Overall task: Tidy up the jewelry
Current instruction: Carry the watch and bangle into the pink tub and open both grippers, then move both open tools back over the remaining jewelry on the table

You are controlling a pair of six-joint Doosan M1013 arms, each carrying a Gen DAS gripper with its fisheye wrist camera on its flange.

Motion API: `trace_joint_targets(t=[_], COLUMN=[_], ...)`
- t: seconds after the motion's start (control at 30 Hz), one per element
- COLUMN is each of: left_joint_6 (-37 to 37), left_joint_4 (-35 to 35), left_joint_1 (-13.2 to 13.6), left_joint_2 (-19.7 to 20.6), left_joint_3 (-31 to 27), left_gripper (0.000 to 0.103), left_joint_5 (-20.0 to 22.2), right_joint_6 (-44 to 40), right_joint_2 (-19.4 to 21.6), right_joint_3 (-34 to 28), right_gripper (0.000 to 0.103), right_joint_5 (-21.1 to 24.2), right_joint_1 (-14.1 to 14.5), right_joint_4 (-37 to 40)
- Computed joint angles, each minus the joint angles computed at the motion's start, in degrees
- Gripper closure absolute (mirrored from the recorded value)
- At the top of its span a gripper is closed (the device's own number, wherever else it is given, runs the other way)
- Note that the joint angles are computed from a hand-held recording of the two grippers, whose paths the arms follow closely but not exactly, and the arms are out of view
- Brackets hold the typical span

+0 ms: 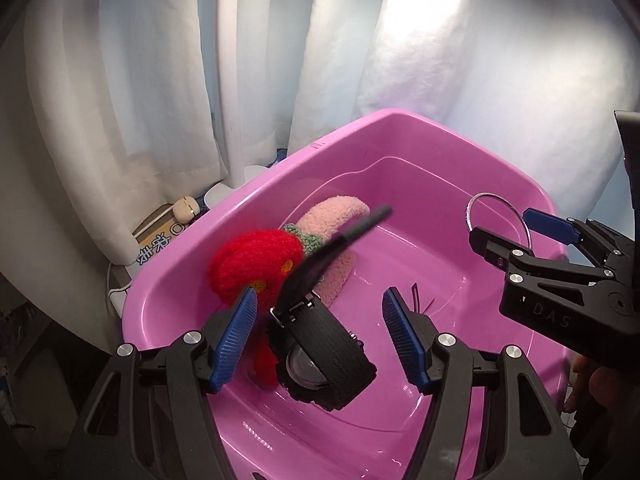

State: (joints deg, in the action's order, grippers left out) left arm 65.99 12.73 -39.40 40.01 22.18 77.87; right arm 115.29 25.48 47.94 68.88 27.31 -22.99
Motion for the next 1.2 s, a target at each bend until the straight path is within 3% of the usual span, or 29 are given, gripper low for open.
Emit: trace_joint_targets(t=[0.07,0.2,0.9,1.2], left_joint_6=[-0.2,-0.8,-1.2,0.6], left_joint_4=[0.6,1.0,1.1,2.6], left_joint_1=[0.0,-0.1,-0.3,-1.5], left_joint_2=[-0.4,-1.4,-3.5,-6.1], left_joint_3=[0.5,1.9,4.9,8.0], left_gripper=[0.015,0.011,0.01,0.01], left_joint_5=[-0.6,-2.2,-4.1,-5.0], right_joint_6=[0.3,0.6,2.9,9.7], right_joint_2=[0.4,0.6,-0.9,-6.0], right_joint_3=[-0.5,-1.0,0.6,7.4], right_gripper=[0.031,0.031,0.031,0.031], right_joint_5=[0.9,1.8,1.0,-5.0], right_joint_1=[0.1,0.4,0.9,1.2], right_joint_4=[-0.6,-1.7,-2.6,-4.1])
